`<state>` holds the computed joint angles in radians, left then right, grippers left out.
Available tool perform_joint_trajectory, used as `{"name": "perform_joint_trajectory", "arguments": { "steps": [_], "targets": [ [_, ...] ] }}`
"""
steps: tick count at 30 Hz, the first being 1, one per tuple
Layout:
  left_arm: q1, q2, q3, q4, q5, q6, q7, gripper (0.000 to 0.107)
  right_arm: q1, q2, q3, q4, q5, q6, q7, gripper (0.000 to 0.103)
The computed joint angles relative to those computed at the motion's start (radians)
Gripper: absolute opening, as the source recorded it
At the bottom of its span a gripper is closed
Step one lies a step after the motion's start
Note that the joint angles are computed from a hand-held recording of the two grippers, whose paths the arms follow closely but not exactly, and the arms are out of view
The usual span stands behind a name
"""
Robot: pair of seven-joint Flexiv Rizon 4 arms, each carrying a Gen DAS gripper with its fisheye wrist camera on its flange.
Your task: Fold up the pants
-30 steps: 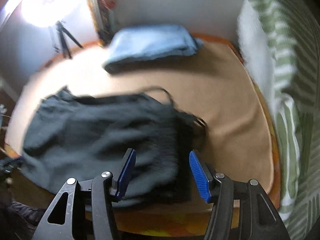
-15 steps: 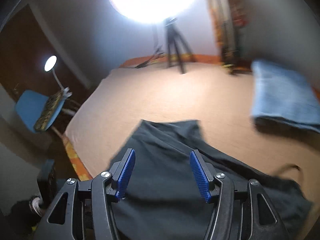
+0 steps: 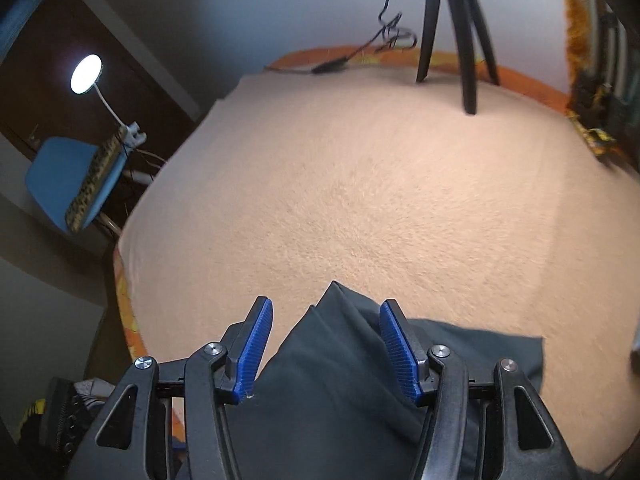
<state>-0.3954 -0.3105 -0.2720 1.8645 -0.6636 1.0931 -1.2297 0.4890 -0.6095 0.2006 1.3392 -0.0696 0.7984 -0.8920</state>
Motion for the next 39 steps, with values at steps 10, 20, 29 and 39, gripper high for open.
{"name": "perform_joint_trajectory", "arguments": {
  "steps": [10,20,29,39],
  "targets": [
    [0.003,-0.001,-0.005,0.001,-0.026,0.002,0.011,0.035,0.015,-0.069,0.013,-0.107,0.005,-0.14,-0.129,0.041],
    [-0.003,-0.013,-0.005,-0.017,0.015,0.006,-0.004,0.022,0.09,-0.056,-0.046,-0.078,-0.131,-0.166,-0.154,0.0],
    [-0.006,0.005,-0.023,0.007,-0.029,0.017,0.073,0.005,0.084,-0.041,-0.07,-0.041,-0.198,-0.115,-0.055,0.0],
    [-0.011,0.021,-0.017,0.034,-0.091,0.013,0.077,0.005,0.055,0.015,-0.068,0.033,-0.182,-0.044,0.049,0.029]
  ]
}}
